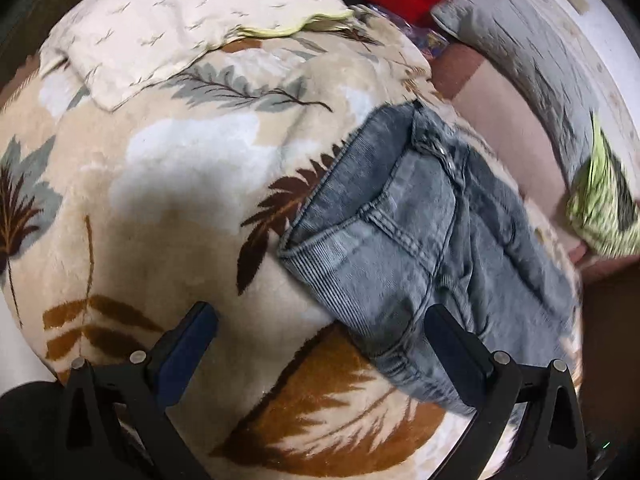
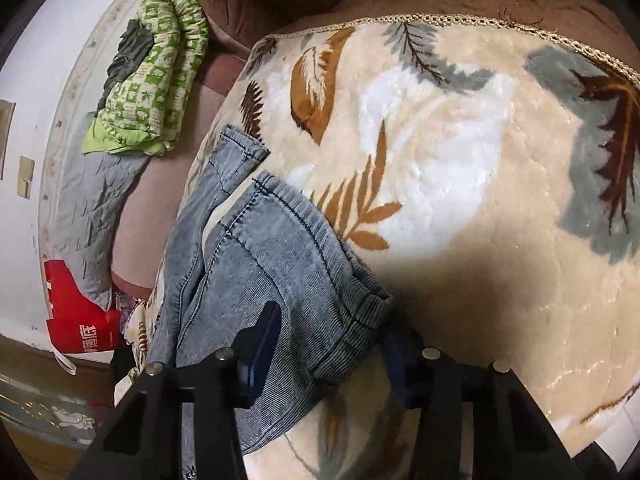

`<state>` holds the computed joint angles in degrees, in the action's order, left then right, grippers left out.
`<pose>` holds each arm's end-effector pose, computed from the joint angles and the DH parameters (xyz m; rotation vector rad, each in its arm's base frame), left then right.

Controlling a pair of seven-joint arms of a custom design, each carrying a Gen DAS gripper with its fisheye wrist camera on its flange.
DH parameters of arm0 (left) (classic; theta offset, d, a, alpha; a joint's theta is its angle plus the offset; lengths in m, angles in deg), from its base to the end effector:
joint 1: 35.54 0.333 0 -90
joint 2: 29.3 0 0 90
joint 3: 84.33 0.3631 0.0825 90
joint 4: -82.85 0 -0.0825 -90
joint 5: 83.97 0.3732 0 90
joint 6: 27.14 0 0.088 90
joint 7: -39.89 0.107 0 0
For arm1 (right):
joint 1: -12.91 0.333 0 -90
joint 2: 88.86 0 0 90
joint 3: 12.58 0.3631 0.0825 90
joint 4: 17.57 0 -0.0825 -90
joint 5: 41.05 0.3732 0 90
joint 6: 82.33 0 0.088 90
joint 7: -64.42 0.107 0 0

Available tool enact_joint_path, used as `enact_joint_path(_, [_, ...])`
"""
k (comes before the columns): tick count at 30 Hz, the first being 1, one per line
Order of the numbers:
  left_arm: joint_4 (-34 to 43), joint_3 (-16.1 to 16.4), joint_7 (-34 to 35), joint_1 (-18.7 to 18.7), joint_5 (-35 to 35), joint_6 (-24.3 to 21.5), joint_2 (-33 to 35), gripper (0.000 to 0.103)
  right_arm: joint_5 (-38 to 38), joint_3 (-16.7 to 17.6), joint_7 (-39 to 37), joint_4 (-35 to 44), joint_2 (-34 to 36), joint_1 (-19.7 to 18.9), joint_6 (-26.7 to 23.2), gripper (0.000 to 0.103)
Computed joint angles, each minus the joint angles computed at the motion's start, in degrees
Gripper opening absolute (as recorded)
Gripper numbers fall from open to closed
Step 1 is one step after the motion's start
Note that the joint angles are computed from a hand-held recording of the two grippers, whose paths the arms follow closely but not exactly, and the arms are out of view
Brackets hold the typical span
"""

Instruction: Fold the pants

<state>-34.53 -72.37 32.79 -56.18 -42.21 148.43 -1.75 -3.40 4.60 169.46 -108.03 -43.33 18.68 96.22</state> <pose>0.6187 -0.1600 0.3007 -2.5712 1.0734 -0.7459 0.7374 0.1926 0.2928 -1.0045 2.1196 0.1044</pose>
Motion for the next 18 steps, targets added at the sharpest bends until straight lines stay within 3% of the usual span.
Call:
enact_joint_path(3, [1.3, -4.9, 4.8, 3.3, -2.6, -4.8, -0.2, 0.103, 0.1, 0.8, -0.5, -0.6, -0.2, -0.6, 0.5, 0.051])
enact_joint_path(7, [2.9, -7.0, 4.7, 5.5, -6.4, -7.1, 0.0, 0.097, -0.1, 0.5, -0.6, -0.2, 0.0, -0.5, 0.1, 0.051])
enact_joint_path(8, [4.3, -7.1, 5.3, 5.3, -6.4, -9.5, 0.2, 0.079, -0.2, 0.3, -0.5, -0.1, 0.0, -0.3, 0.0, 0.051])
enact_joint_path(9, [5.5, -7.4, 6.2, 5.2, -5.9, -11.1, 0.5, 0.049, -0.4, -0.4, -0.2, 0.0, -0.1, 0.2, -0.4, 0.049])
enact_joint_path(10, [6.4, -8.3, 7.5, 5.8, -6.0, -12.0, 0.9, 0.036, -0.6, -1.0, 0.2, 0.1, -0.2, 0.7, -0.7, 0.043])
enact_joint_path(11, [7.2, -9.2, 8.7, 6.4, -6.2, -12.0, 1.4, 0.016, -0.8, -1.5, 0.4, 0.2, -0.2, 1.0, -1.1, 0.041])
enact_joint_path(12, [7.4, -10.7, 10.3, 7.9, -7.3, -10.7, 2.0, 0.008, -1.0, -2.1, 0.8, 0.4, -0.2, 1.4, -1.6, 0.034])
enact_joint_path(13, [7.7, -10.8, 10.6, 7.9, -8.0, -11.3, 2.2, 0.007, -1.4, -3.2, 1.3, 0.6, -0.2, 2.1, -2.4, 0.024])
enact_joint_path(15, [7.6, -8.8, 8.3, 6.2, -7.0, -10.9, 2.0, 0.004, -2.1, -4.1, 1.9, 1.2, -0.1, 2.7, -3.8, 0.010])
enact_joint_path(18, [5.8, -3.2, 1.3, 1.4, -0.7, -9.8, -0.1, 0.003, -4.1, -6.1, 1.5, 0.9, -1.3, 4.4, -4.2, 0.007])
